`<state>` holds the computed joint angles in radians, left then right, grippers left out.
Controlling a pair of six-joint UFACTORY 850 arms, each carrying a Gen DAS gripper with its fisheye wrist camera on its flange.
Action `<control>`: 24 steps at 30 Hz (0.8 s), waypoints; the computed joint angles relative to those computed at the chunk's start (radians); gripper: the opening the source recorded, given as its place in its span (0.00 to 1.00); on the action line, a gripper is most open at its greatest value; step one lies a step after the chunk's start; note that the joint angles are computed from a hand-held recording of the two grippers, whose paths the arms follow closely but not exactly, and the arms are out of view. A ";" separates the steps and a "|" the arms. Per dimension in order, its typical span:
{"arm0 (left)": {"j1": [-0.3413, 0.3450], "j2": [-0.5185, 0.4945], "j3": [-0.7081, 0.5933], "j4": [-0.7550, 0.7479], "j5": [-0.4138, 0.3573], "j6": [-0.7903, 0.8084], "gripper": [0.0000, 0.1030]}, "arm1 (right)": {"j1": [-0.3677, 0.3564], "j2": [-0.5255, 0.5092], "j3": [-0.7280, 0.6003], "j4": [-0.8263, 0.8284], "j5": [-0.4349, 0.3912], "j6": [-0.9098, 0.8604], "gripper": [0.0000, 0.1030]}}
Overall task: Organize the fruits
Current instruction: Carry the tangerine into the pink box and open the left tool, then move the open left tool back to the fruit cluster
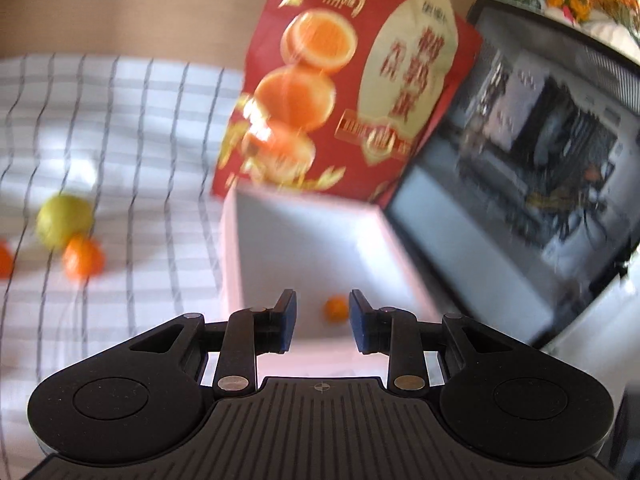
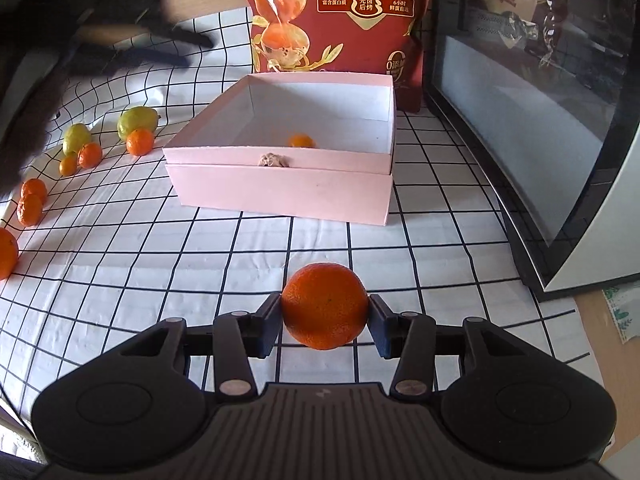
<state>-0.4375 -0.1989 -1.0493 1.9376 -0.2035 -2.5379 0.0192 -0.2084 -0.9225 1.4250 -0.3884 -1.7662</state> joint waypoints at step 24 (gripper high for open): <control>-0.009 0.396 0.422 -0.465 -0.226 0.211 0.31 | 0.194 -0.200 -0.409 -0.043 0.119 0.155 0.67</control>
<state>-0.4461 0.1974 -0.6278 1.4727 -0.4293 -2.3268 0.2128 -0.4085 -1.3317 1.3818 -0.2699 -1.6109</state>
